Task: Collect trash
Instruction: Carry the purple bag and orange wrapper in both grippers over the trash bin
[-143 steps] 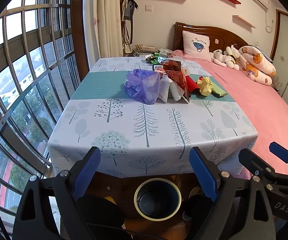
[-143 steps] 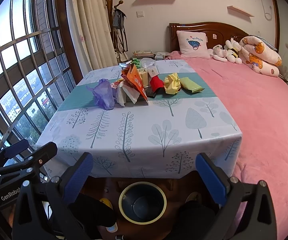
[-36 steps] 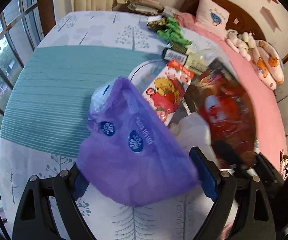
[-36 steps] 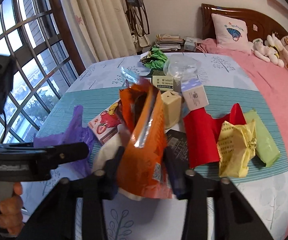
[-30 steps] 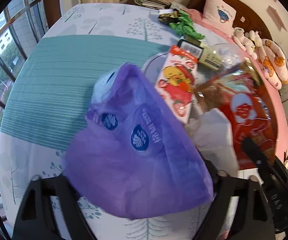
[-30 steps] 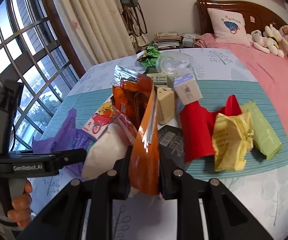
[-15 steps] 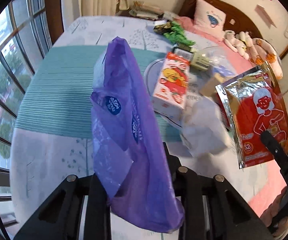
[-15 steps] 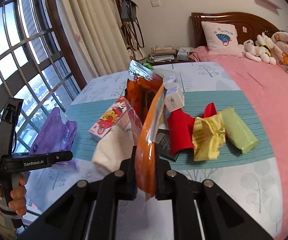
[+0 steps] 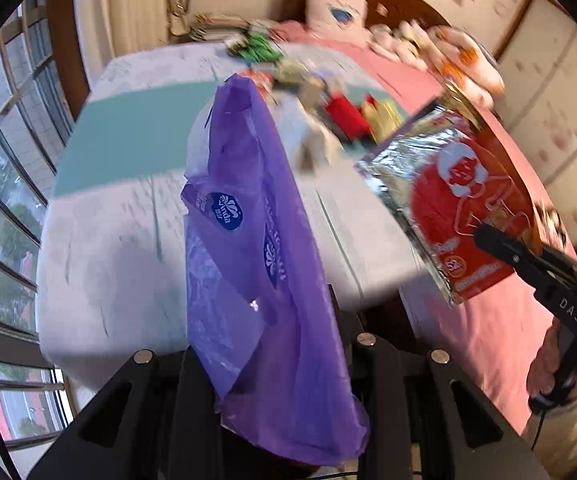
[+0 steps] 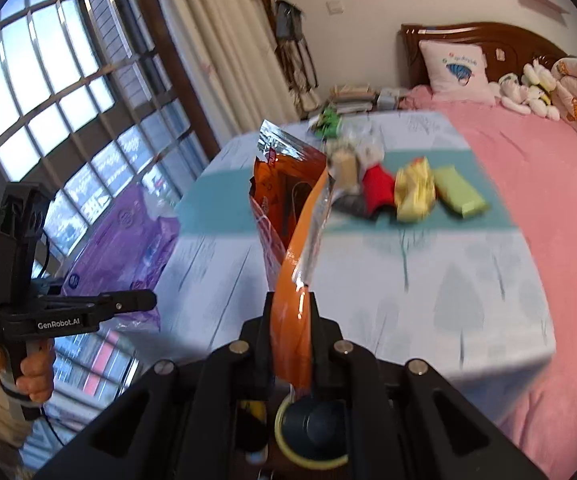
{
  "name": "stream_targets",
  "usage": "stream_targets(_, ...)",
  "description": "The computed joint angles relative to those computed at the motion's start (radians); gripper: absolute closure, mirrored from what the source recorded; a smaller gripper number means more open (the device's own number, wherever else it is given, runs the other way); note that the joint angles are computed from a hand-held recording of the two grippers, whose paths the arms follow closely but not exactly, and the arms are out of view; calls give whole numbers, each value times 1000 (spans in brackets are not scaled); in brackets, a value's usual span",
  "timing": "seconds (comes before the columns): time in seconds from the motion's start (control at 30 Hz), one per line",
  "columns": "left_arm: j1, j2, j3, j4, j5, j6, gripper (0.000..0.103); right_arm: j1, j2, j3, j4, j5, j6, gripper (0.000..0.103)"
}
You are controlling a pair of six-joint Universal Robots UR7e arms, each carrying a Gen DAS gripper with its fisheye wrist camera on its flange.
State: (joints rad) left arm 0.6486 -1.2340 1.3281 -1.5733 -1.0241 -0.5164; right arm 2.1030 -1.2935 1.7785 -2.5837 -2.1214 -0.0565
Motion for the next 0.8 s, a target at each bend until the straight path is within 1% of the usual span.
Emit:
stream_targets(0.07, -20, -36, 59, 13, -29, 11, 78, 12, -42, 54, 47, 9, 24, 92)
stream_targets(0.13, -43, -78, 129, 18, -59, 21, 78, 28, -75, 105, 90, -3, 41, 92)
stream_targets(0.27, -54, -117, 234, 10, -127, 62, 78, 36, -136, 213, 171, -23, 79, 92)
stream_targets(0.33, -62, -134, 301, 11, -149, 67, 78, 21, -152, 257, 195, -22, 91, 92)
stream_targets(0.37, -55, -130, 319, 15, -160, 71, 78, 4, -160, 281, 211, -16, 103, 92)
stream_targets(0.47, -16, -99, 362, 18, -189, 77, 78, -53, -156, 342, 206, -11, 111, 92)
stream_targets(0.5, 0, -84, 372, 13, -189, 86, 78, -77, -146, 357, 202, -6, 118, 92)
stream_targets(0.6, 37, -36, 410, -26, -149, 137, 78, -162, -113, 395, 164, 27, 121, 92)
stream_targets(0.63, 48, -14, 427, -62, -106, 161, 78, -188, -97, 405, 145, 33, 120, 92)
stream_targets(0.7, 72, 19, 457, -125, -41, 197, 77, -239, -55, 428, 70, 27, 102, 92)
stream_targets(0.8, 103, 71, 488, -188, 12, 203, 77, -308, 20, 449, -32, 4, 97, 92)
